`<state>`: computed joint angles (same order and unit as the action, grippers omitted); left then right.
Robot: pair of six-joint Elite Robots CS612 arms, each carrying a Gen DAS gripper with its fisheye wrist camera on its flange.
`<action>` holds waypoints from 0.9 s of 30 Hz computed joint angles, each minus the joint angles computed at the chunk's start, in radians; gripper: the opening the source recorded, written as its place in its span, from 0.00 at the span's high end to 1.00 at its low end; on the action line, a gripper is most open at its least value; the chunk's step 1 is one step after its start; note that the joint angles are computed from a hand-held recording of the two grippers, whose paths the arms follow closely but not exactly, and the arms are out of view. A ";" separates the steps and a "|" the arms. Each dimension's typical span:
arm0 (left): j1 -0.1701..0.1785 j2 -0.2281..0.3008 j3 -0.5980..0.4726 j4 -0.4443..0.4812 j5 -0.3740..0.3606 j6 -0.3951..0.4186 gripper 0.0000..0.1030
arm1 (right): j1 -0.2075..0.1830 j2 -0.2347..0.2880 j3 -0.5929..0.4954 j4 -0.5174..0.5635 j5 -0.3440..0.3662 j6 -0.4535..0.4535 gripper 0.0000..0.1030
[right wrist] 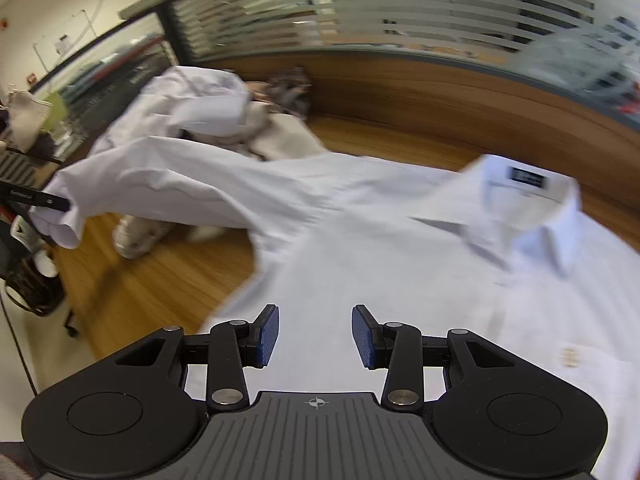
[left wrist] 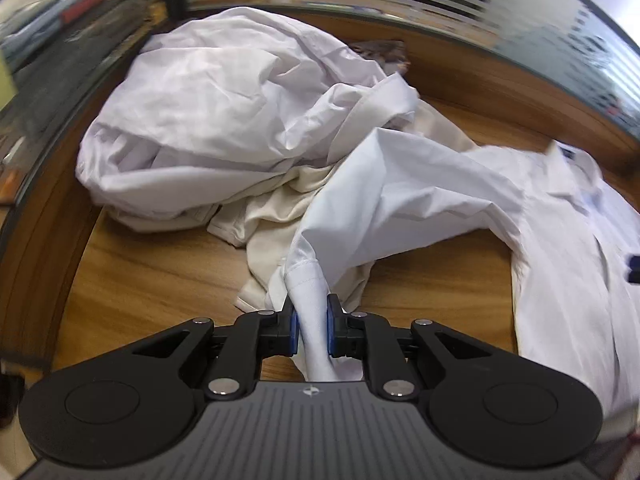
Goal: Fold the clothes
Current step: 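Grasp the sleeve cuff with the left gripper and pull it outward from the shirt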
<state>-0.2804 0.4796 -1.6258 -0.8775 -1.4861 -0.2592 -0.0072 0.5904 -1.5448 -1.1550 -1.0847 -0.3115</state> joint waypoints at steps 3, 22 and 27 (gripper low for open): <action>0.065 -0.017 0.045 -0.017 -0.112 0.153 0.87 | 0.051 0.007 0.004 -0.047 -0.041 0.069 0.58; 0.238 -0.067 0.204 -0.008 -0.623 0.471 0.93 | 0.355 0.018 0.035 -0.326 -0.473 0.582 0.58; 0.244 -0.093 0.203 0.093 -0.725 0.460 0.93 | 0.399 0.008 0.055 -0.437 -0.423 0.640 0.58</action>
